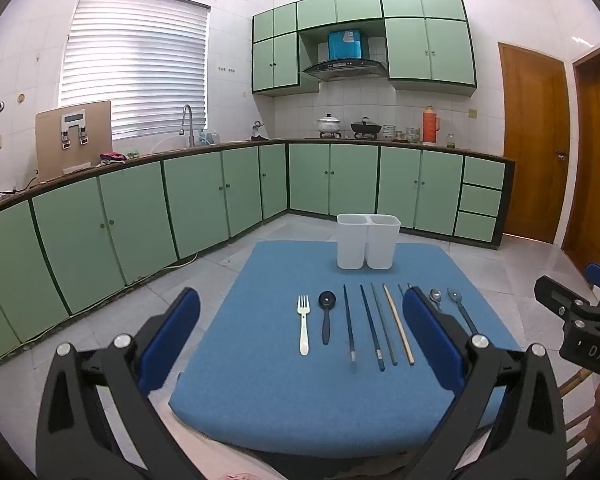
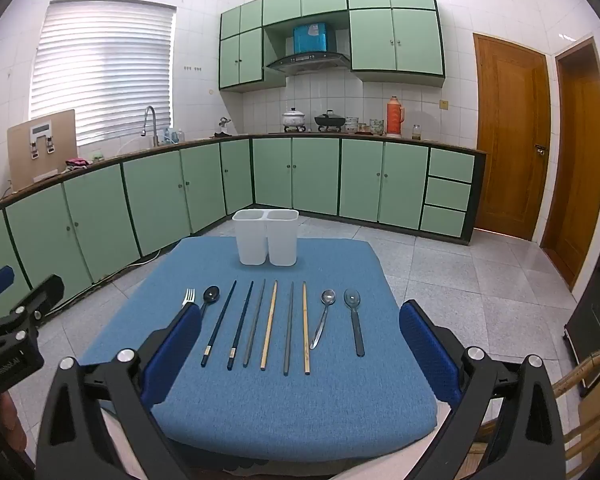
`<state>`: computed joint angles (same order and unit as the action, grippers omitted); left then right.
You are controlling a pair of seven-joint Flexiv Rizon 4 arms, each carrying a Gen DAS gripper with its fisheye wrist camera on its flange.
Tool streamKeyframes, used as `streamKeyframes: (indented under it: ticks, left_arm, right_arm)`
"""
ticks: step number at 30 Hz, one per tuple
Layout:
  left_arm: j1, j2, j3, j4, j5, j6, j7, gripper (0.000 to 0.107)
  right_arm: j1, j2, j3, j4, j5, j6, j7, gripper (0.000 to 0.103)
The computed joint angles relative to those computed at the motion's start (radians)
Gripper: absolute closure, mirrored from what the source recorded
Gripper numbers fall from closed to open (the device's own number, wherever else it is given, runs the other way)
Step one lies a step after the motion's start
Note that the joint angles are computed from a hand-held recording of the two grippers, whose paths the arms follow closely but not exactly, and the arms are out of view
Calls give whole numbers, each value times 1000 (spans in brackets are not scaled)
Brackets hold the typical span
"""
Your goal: Organize utensils
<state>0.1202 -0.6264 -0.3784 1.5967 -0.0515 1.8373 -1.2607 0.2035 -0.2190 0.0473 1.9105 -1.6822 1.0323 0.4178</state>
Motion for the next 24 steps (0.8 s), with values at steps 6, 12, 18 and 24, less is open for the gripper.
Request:
streamKeyframes:
  ticks: [6,12,18,24]
  left_arm:
    - [7,0,-5,-1,0,-3,-2,9]
    - [5,0,-4,-2,-1,-3,-1,9]
    - [14,4,-11,4,3,-1,-2,9]
    - [9,4,-5,1,-1,-5,-1,9]
  right_arm:
    - [0,0,0,0,-1,-1,0,6]
    - [0,1,1,0,0,-2,0,6]
    - [1,1,1,0,0,-2,-1,6]
    - [1,1,1,0,-1,-3,0,6]
